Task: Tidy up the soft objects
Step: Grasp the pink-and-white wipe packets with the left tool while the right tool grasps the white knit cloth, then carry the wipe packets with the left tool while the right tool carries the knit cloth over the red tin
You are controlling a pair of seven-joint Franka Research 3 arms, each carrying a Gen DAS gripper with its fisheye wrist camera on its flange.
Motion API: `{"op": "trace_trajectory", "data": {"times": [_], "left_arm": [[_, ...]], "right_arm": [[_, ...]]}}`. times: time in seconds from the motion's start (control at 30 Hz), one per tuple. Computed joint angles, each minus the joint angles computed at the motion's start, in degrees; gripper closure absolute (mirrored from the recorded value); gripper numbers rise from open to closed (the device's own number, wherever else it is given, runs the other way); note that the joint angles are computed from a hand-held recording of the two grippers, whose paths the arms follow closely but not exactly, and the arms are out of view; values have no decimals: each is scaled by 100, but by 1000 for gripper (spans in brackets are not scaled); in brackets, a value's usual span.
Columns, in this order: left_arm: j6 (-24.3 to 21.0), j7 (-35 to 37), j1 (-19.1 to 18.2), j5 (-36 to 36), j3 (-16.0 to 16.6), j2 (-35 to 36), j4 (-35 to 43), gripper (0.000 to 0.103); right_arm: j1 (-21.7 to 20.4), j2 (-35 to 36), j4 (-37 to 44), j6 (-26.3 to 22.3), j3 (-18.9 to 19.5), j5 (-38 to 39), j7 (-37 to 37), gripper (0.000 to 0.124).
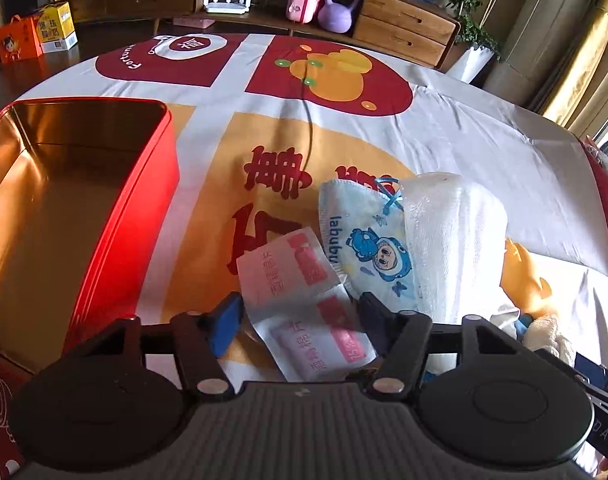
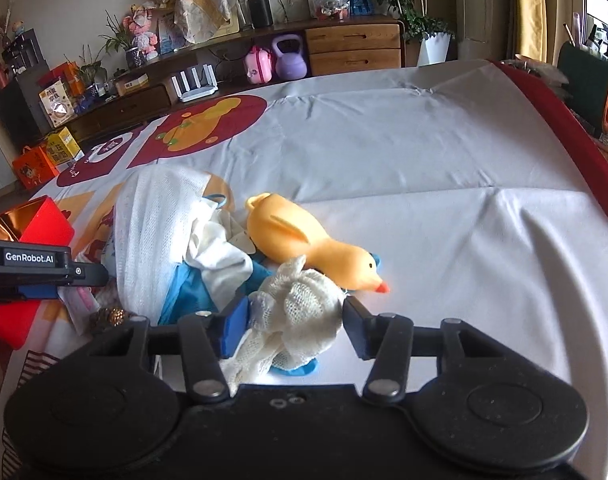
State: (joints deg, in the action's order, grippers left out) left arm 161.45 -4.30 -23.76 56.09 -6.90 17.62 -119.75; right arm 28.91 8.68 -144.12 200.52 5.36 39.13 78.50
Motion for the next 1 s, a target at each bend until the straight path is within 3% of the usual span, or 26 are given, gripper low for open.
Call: {"op": "trace_trajectory", "data": {"times": [0.13, 0.27, 0.7, 1.0], "left_arm": [[56, -135, -18, 133, 40, -57, -90, 50], [124, -303, 8, 259, 46, -140, -196, 57], [172, -850, 184, 1003, -147, -714, -697, 58], [142, -604, 433, 966, -431, -1272, -1081, 58]], "right_arm": [[-309, -71, -173, 100, 181, -577, 553, 81], [-361, -113, -289, 247, 187, -791, 768, 85], [-319, -441, -653, 474, 238, -862, 814, 87], [-261, -935, -855, 341, 360, -907, 700, 87]]}}
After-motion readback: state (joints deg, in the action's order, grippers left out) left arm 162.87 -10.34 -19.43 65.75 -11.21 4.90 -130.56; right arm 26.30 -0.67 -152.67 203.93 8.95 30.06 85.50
